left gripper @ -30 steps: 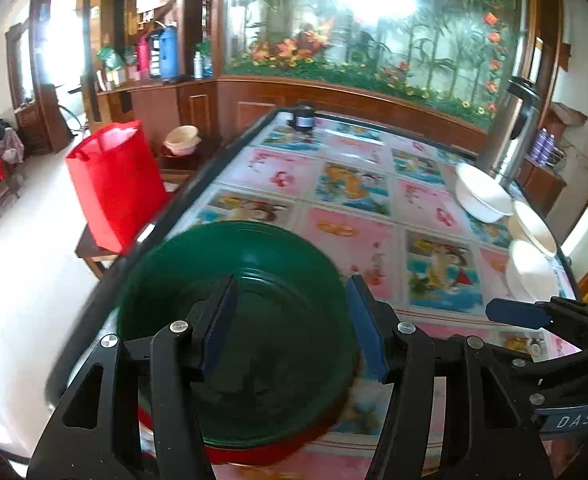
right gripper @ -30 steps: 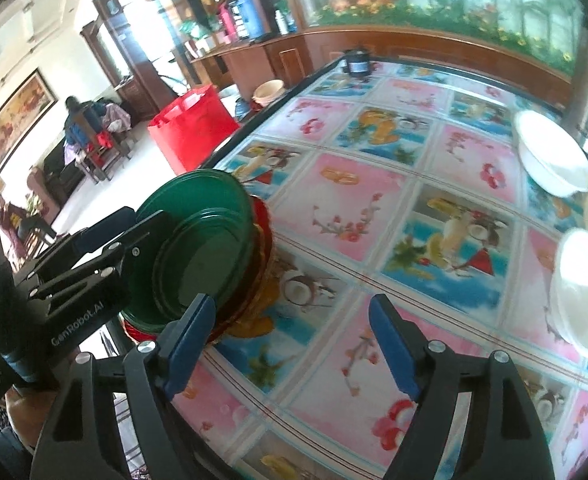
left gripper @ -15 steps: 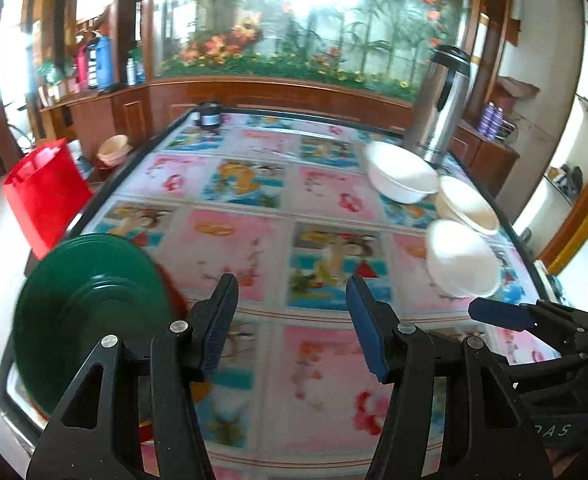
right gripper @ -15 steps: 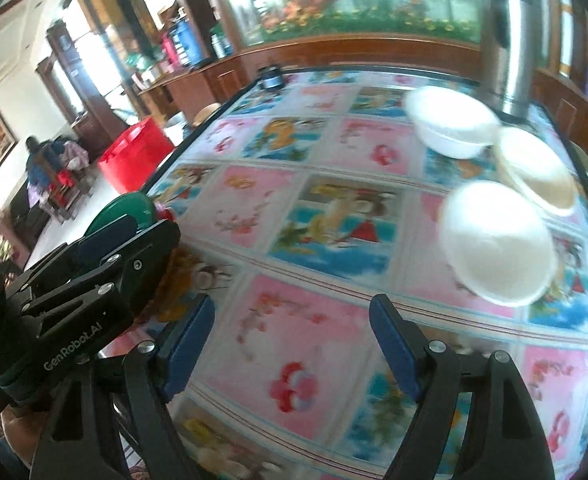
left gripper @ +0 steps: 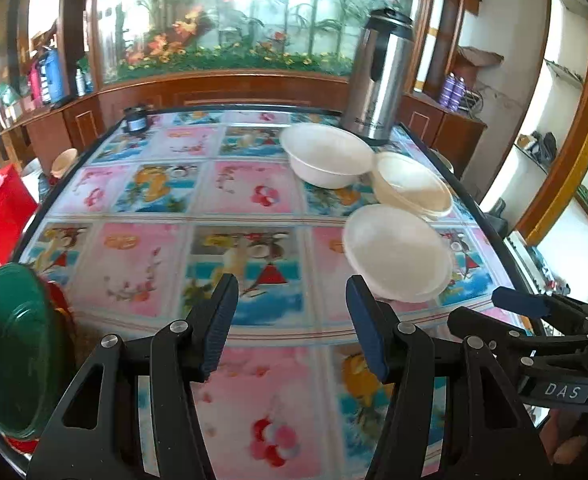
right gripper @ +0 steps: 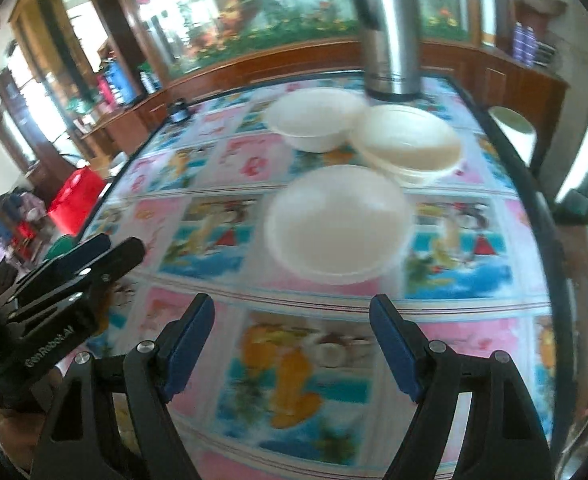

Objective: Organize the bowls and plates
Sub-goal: 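Move both tools toward the white plates and bowls by the thermos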

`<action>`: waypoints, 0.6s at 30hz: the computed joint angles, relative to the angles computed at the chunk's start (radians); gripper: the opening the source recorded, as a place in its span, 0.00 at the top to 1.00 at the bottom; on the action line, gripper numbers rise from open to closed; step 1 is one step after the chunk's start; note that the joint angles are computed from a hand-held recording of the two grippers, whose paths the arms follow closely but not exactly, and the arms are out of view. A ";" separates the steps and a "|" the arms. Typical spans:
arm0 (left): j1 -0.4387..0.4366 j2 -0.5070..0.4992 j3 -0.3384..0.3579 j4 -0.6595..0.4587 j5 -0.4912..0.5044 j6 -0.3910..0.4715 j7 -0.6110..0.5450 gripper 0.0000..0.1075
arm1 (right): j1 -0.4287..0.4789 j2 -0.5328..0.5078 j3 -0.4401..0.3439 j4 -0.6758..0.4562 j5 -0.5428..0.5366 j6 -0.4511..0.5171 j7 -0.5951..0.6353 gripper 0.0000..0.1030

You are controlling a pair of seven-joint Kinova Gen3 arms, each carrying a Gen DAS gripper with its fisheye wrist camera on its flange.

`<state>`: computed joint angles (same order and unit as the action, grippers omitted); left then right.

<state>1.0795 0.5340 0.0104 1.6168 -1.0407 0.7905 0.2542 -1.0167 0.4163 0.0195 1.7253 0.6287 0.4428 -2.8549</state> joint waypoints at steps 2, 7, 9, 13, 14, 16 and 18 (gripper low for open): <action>-0.012 0.023 0.008 -0.039 0.015 0.002 -0.037 0.48 | -0.008 -0.005 0.019 0.010 0.016 0.024 -0.022 0.22; -0.028 0.069 -0.005 -0.120 0.073 -0.011 -0.125 0.48 | 0.000 -0.003 0.026 0.011 0.063 0.088 -0.066 0.22; -0.028 0.085 -0.018 -0.147 0.097 -0.011 -0.151 0.48 | 0.003 0.002 0.021 0.001 0.089 0.126 -0.081 0.22; -0.033 0.116 -0.042 -0.195 0.147 -0.017 -0.202 0.48 | 0.024 0.021 0.001 -0.026 0.142 0.206 -0.104 0.22; -0.034 0.124 -0.048 -0.207 0.157 -0.018 -0.214 0.48 | 0.037 0.022 -0.006 -0.028 0.142 0.201 -0.098 0.22; -0.038 0.137 -0.058 -0.226 0.181 -0.017 -0.239 0.48 | 0.053 0.035 -0.016 -0.046 0.146 0.225 -0.081 0.22; -0.045 0.151 -0.067 -0.245 0.204 -0.020 -0.261 0.48 | 0.063 0.053 -0.025 -0.071 0.146 0.251 -0.053 0.22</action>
